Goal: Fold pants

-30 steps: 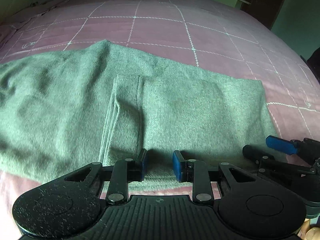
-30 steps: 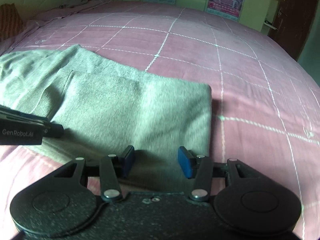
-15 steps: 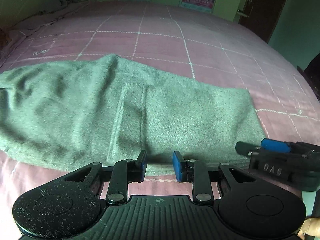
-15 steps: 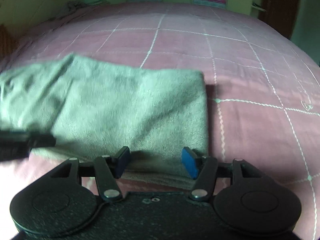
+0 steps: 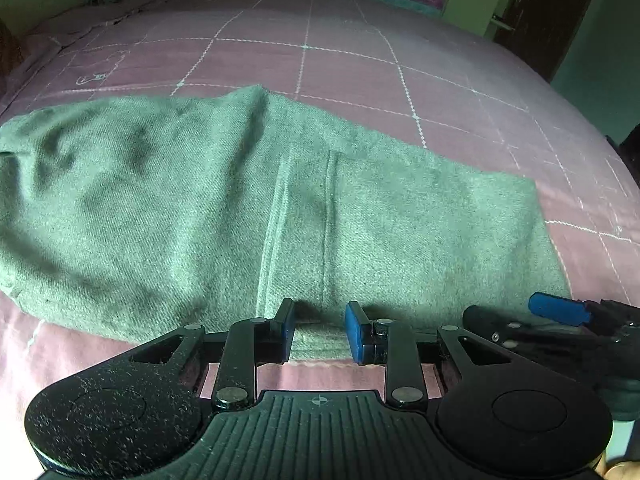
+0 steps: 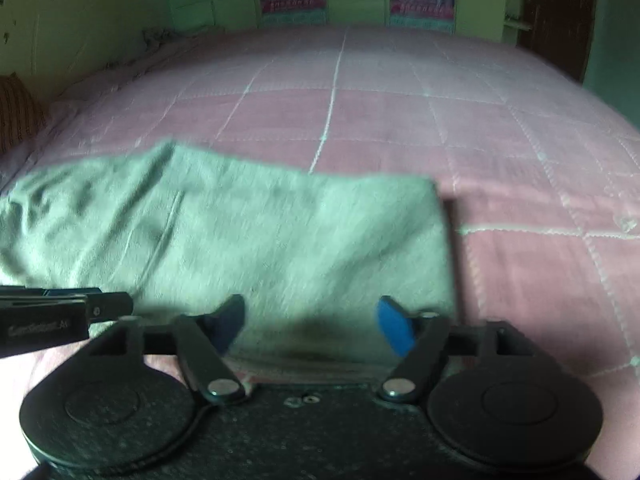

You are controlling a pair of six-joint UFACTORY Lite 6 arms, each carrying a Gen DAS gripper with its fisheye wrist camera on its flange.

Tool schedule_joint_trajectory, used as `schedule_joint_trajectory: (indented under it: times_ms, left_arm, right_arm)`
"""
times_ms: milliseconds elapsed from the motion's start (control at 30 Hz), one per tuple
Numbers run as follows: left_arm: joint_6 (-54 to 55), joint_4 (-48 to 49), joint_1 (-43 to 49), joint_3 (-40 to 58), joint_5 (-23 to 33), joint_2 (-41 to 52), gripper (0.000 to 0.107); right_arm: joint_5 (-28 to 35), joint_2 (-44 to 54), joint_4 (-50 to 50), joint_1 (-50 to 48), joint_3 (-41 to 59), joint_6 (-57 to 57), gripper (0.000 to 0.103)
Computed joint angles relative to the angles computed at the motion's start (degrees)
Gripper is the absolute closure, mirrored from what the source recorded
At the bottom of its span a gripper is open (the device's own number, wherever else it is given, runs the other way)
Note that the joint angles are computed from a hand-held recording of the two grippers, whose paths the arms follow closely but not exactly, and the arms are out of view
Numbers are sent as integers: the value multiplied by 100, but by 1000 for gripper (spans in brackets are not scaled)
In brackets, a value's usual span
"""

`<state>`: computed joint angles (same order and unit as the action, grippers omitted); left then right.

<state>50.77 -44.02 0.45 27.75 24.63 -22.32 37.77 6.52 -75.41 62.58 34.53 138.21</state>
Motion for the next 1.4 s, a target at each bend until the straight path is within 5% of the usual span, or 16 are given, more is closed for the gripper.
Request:
schedule_joint_trajectory:
  times_ms: [167,300,400,700,833,1033,1200,1400]
  left_arm:
    - [-29,-45,620,70,585,-170,78]
    - [545,-362,936,128,495,415,78]
    - [812,-522,1056,198,596,613,77]
    - [1170,-703,1982,392,1121,681,77]
    - [1166,-697,2236,649,1261,908,77]
    - [1141,-492,2072,815,1157,1184,77]
    - [1180,-508,2598,1076,1519,1269,77]
    - [1444,-494,3092,1504,1765,1803,77]
  right_arm:
    - [28,290,78,106,269,30,32]
    - [286,376,-23,223,491,219,32]
    - [-185,1028,127,22,1002,-381,31]
    - [-337,1262,10,-28,1454,-465,35]
    - [-284,1423,-47,-28,1804,-493,49]
    - [-397,2427,457,-123,2846,-1614,48]
    - [-468,1989,-164,-144,2504,-593,48]
    - [-661,2564,273,-213,3102,-1315,46]
